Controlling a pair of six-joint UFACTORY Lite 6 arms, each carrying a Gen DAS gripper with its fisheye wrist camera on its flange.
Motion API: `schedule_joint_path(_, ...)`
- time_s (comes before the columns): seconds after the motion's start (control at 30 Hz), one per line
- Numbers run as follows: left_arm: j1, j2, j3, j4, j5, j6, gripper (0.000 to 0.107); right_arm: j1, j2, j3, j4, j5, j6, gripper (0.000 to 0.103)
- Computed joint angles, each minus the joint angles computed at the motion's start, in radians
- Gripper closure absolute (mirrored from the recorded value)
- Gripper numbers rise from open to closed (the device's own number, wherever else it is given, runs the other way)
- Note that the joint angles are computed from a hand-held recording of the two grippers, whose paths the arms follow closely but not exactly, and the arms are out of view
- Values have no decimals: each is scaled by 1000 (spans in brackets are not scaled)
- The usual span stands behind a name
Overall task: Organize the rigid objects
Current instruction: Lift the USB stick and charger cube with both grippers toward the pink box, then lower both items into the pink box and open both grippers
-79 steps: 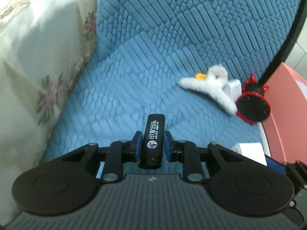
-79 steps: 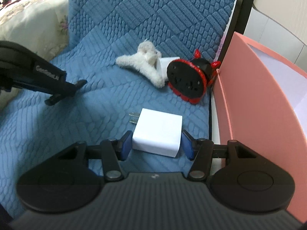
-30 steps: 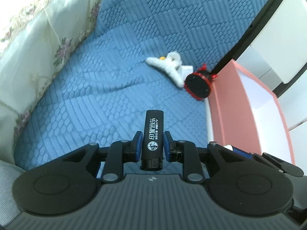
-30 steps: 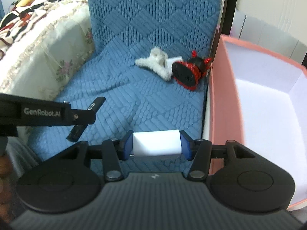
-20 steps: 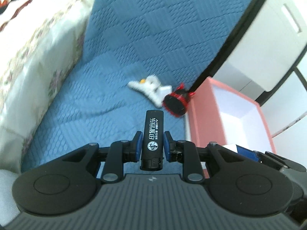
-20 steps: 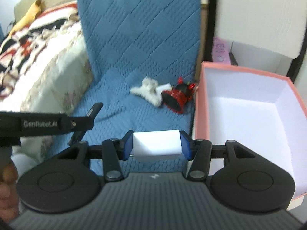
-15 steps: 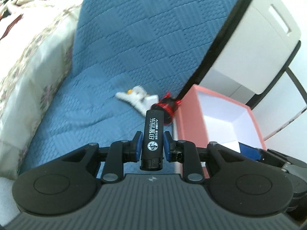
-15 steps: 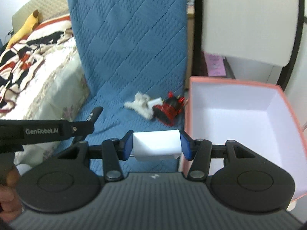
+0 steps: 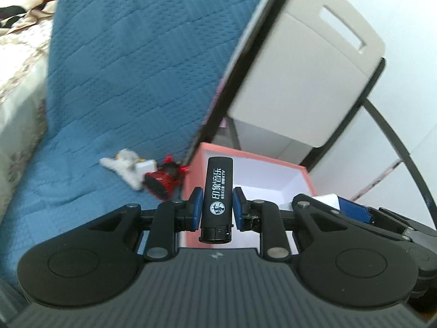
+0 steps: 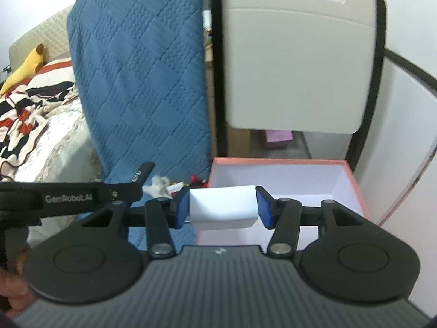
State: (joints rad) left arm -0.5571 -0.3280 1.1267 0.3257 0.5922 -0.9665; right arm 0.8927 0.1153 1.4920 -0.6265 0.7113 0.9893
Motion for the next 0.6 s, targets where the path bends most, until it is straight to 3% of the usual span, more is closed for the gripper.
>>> schedule_joint_path(0.2,-140,160,139,161,-18,-185,80,-81,-98,-123,11,-45,-39,49)
schedule_joint_path(0.6,-196,490,291,23,-114,-110,80,-298,-198,-414,157,-201,-168,49)
